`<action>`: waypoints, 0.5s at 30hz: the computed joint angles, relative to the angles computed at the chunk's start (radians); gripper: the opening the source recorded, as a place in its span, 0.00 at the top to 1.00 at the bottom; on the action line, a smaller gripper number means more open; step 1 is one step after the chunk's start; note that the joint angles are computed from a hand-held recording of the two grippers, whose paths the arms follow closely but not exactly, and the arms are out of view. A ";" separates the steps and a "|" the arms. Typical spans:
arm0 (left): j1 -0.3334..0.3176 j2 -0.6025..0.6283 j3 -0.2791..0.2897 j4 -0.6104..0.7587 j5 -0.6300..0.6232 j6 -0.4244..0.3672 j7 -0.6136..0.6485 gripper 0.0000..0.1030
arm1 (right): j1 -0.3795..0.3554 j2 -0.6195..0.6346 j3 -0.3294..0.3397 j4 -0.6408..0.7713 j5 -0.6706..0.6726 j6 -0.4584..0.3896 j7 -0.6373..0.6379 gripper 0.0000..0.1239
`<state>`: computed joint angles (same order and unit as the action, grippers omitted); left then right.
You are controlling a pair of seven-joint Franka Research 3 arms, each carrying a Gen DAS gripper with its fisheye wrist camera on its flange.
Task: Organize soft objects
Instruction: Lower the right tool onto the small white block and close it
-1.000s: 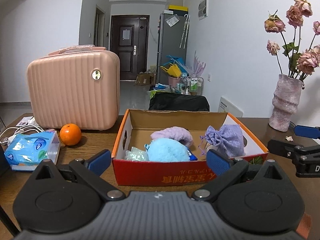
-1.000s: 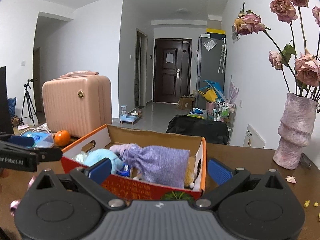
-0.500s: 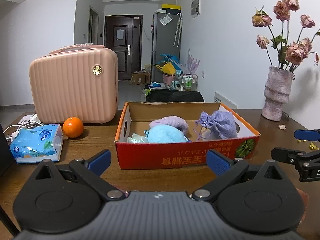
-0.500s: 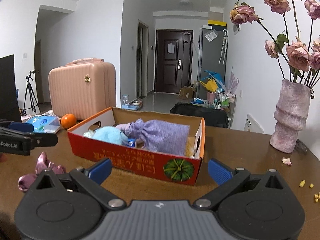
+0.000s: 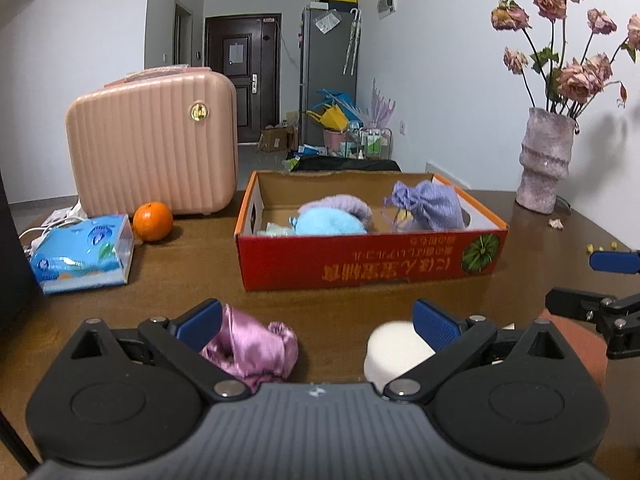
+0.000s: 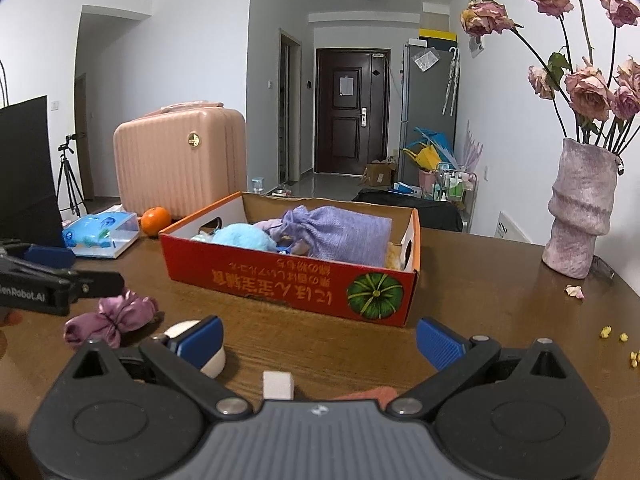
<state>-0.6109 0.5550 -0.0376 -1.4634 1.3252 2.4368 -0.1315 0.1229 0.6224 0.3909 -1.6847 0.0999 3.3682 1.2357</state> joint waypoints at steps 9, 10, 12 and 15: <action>-0.001 -0.043 -0.023 -0.079 -0.008 -0.016 -0.024 0.00 | -0.026 -0.036 0.032 -0.087 -0.025 0.017 0.034 0.17; 0.001 -0.048 -0.027 -0.088 -0.009 -0.017 -0.029 0.00 | -0.022 -0.038 0.029 -0.091 -0.028 0.016 0.035 0.18; 0.004 -0.055 -0.032 -0.101 -0.009 -0.017 -0.035 0.00 | -0.014 -0.035 0.025 -0.086 -0.035 0.006 0.033 0.19; 0.009 -0.060 -0.037 -0.110 -0.012 -0.020 -0.044 0.00 | 0.030 -0.030 -0.011 -0.068 -0.019 -0.022 0.025 0.26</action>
<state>-0.6015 0.4955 -0.0751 -1.5731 1.3131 2.4172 -0.1760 0.1528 0.5921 0.3796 -1.7530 0.0811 3.3462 1.2608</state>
